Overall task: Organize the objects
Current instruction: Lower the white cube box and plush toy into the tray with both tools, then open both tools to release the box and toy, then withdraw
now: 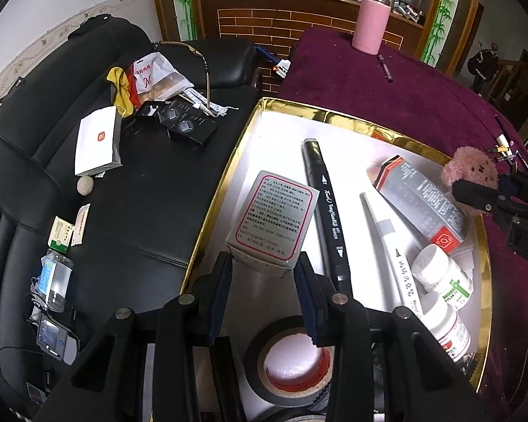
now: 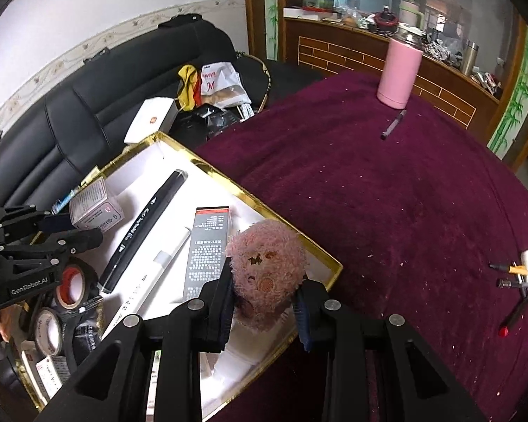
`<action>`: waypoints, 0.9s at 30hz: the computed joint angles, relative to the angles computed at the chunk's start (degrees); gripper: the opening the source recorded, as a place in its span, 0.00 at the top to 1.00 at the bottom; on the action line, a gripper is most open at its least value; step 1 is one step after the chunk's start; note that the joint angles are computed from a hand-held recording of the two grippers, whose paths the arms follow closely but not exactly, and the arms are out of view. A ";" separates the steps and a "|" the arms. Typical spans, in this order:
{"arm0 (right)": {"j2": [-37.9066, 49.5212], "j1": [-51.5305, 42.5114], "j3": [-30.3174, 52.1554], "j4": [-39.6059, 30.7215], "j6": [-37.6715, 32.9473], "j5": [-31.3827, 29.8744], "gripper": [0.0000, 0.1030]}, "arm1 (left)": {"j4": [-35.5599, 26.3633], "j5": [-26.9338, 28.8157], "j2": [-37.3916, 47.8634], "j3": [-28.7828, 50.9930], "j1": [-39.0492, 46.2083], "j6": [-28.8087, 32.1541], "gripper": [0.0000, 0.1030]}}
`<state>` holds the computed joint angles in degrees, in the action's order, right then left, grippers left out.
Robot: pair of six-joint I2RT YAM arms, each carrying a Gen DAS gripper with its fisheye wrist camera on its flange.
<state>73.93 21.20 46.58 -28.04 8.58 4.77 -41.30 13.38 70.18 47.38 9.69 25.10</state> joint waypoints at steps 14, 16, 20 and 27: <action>6.64 0.80 1.74 3.17 0.32 -2.51 0.69 | 2.65 -0.79 2.33 -0.18 -3.14 -2.38 0.66; 6.94 0.56 1.58 3.61 0.64 -3.06 0.67 | 3.02 -1.08 2.13 -0.48 -3.84 -2.90 0.66; 6.57 -0.01 0.78 4.32 0.92 -3.69 0.66 | 3.57 -1.84 2.18 -0.64 -4.26 -3.55 0.65; 1.71 -1.28 -1.85 5.20 2.13 -5.43 0.45 | 1.87 -0.89 -1.62 -1.20 -2.48 -2.07 0.51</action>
<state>75.64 19.93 44.72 -22.83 10.70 -0.67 -39.44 12.49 68.56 46.18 7.21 23.02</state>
